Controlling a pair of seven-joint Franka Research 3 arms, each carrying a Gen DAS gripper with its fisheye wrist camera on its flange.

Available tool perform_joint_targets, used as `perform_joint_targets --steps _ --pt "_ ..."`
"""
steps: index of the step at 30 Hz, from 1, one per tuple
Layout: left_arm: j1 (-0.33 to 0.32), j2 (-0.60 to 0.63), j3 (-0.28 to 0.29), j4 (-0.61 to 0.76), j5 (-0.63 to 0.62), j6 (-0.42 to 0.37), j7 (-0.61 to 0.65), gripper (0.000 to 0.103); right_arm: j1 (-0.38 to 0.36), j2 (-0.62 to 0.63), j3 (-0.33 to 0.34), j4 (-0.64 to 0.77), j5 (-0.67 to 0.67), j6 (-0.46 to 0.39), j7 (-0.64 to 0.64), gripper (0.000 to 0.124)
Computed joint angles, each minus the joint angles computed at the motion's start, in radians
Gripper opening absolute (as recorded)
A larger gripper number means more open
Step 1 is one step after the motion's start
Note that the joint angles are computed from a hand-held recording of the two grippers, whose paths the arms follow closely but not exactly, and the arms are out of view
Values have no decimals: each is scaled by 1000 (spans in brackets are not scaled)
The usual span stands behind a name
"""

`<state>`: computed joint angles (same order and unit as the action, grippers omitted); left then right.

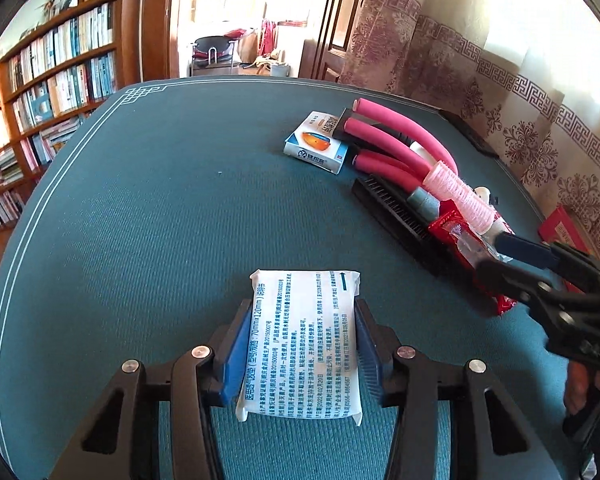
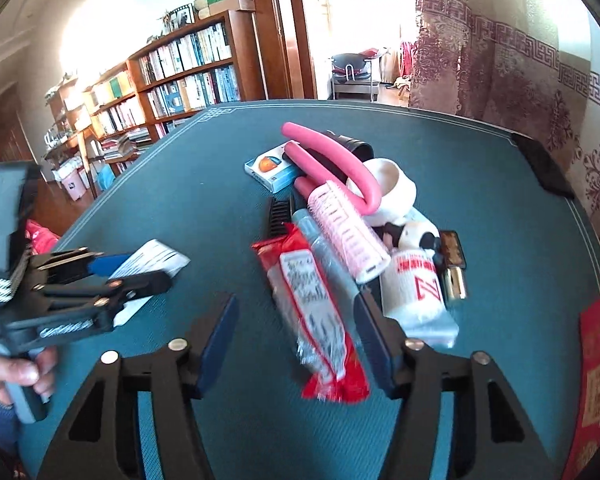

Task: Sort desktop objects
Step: 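Grasp the white tissue packet with the left tool while the right tool grasps the red snack packet, then carry both packets into the red tin and open both tools to drop them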

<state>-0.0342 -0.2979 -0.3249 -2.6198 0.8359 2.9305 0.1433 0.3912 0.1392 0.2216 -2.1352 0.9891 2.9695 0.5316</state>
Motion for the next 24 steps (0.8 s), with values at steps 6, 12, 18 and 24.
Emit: perform_joint_targets --steps 6,12,18,24 --pt "7 3 -6 0 11 15 -21 50 35 53 -30 11 -238 93 200 37" --pt "2 -7 -12 7 13 8 -28 50 -54 -28 32 -32 -21 -2 74 29" --pt "-14 -19 -24 25 11 -9 -28 50 -29 -155 -45 -113 207 -76 -75 29" --pt "-46 -1 -37 79 15 -41 -12 50 -6 -253 -125 -195 287 -82 -124 29"
